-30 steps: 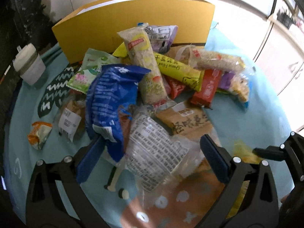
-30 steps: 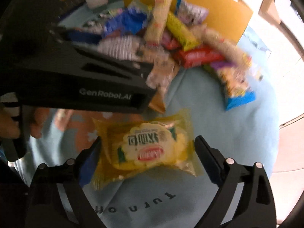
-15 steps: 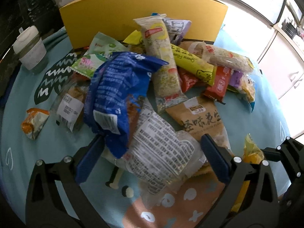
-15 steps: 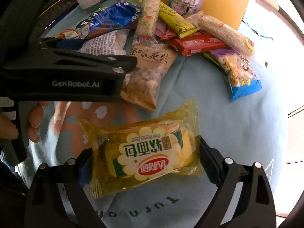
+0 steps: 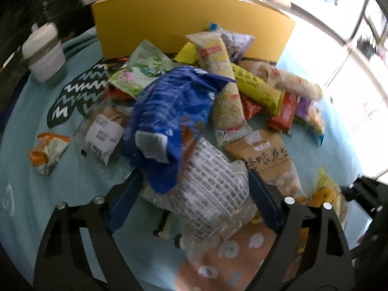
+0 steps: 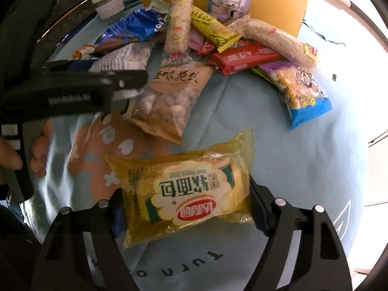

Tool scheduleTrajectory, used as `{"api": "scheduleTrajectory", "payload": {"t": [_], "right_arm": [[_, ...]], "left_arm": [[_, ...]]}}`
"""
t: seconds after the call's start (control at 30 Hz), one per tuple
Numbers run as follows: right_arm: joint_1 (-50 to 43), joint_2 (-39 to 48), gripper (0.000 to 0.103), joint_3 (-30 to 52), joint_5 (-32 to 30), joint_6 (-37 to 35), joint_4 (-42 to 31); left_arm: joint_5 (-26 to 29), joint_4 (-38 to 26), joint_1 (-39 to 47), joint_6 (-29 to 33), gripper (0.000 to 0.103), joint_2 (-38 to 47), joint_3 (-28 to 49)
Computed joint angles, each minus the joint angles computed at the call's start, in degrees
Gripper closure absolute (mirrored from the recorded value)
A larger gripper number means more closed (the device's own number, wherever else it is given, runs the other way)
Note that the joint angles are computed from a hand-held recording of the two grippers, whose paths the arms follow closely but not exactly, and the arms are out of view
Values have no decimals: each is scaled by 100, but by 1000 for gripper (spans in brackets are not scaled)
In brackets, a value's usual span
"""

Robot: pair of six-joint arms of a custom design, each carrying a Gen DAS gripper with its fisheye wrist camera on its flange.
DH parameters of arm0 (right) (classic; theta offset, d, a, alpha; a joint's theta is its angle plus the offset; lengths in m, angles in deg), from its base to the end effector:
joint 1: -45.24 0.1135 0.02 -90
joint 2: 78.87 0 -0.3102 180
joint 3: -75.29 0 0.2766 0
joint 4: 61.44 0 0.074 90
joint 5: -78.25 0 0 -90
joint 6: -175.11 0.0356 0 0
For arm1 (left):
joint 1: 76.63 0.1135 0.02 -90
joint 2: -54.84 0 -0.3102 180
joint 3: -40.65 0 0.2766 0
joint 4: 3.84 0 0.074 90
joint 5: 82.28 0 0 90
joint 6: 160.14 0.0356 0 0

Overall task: Organize snacks
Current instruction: 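Grasp the clear printed pack with the left gripper while the right holds the yellow pack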

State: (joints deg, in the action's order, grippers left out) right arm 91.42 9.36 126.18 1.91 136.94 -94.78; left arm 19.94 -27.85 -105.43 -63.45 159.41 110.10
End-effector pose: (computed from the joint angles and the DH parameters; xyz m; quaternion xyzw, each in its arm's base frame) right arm 0.1904 0.1863 0.1533 0.0682 0.9767 0.0488 0.1978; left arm 0.3295 -0.1897 0.1612 0.3191 0.9042 -0.1514 0.2400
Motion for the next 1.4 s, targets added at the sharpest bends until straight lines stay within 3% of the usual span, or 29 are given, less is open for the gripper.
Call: {"api": "scheduleTrajectory", "payload": {"t": [0.1, 0.3, 0.37, 0.47, 0.53, 0.67, 0.77, 0.87, 0.97, 1.1, 1.17, 1.23, 1.3, 1.4], "right_arm": [[1, 128, 16, 91, 35, -91, -44], [52, 366, 14, 308, 82, -163, -142], [49, 392, 14, 342, 69, -176, -162], [88, 421, 14, 355, 87, -133, -139], [181, 294, 14, 235, 132, -24, -139], [143, 274, 3, 125, 13, -86, 86], [286, 469, 1, 288, 198, -36, -75], [153, 351, 1, 262, 38, 105, -54], [243, 156, 5, 379, 493, 114, -309], [238, 447, 5, 622, 525, -160, -544], [165, 586, 13, 673, 362, -242, -578], [200, 599, 24, 669, 222, -217, -528], [242, 519, 26, 620, 185, -125, -472], [190, 242, 26, 363, -16, -10, -183]], "left_arm": [[-10, -268, -11, -315, 2, 138, 257], [-464, -421, -57, -1132, 2, 487, 641], [-595, -526, -4, -1086, 2, 609, 722], [-738, -268, 8, -506, 14, 432, 395], [-630, -46, 189, -334, 35, 267, 154], [-486, 80, 410, 104, 41, 84, -94], [-674, 194, 487, 353, 35, 101, -172], [-769, 62, 380, 127, 6, 172, -11], [-604, 186, 383, -132, 6, 205, 121], [-492, 52, 446, -355, 7, 552, 511], [-551, -22, 404, -453, 22, 780, 722], [-622, 73, 398, -123, 48, 719, 644], [-494, 104, 517, 90, 58, 694, 619], [-178, 76, 751, 325, 61, 522, 445]]}}
